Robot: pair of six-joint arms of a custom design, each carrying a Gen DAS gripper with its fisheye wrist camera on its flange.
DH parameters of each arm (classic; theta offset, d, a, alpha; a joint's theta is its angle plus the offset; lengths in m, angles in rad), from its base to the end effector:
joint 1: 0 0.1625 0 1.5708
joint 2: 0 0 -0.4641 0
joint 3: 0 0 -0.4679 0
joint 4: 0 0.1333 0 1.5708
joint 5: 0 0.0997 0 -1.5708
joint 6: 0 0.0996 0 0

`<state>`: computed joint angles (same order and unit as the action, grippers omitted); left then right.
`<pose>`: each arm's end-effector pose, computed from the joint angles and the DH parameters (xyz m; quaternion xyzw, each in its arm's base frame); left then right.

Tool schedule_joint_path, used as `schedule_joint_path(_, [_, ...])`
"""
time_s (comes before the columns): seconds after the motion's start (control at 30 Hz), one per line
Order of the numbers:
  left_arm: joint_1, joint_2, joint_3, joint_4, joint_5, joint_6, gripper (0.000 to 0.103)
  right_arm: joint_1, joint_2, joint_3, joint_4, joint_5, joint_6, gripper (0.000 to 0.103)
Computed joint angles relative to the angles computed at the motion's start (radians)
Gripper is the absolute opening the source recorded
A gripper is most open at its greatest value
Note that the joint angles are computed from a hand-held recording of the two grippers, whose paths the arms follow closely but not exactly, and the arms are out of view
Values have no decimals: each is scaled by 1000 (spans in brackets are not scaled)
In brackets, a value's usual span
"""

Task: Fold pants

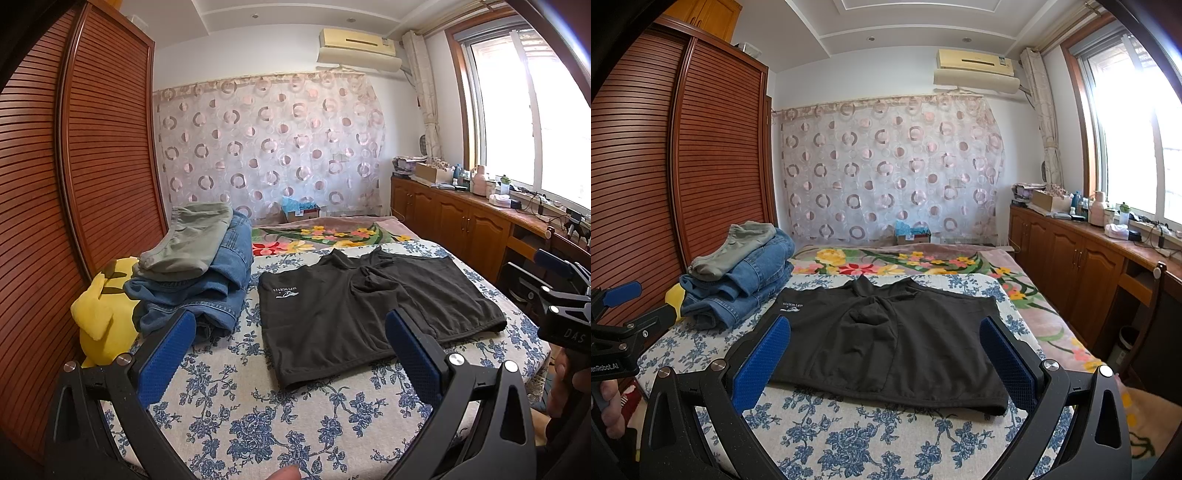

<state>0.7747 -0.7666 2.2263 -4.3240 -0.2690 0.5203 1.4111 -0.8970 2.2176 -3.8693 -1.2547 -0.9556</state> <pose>-0.1532 -0.4709 0.1081 0.0995 0.7256 -0.5413 0.4130 0.0764 -0.5589 0.1016 0.4060 -0.7750 0.4671 0.1276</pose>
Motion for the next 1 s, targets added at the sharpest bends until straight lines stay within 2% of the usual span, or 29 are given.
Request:
schedule_joint_path(0.3, [-1,1,-1,3,0,-3,103,0,0,1,0,-1,0,102])
schedule_joint_path(0.37, [-23,-21,4,62,23,-45,103,0,-1,1,2,-4,0,102])
schedule_joint_path(0.5, [-27,-31,15,148,35,-128,103,2,4,-8,22,-22,7,102])
schedule_joint_path(0.67, [10,-62,34,308,6,-267,103,3,-1,-18,56,-44,7,102])
schedule_joint_path(1.0, [110,-94,70,458,-95,-393,103,2,-26,-35,123,-97,13,102])
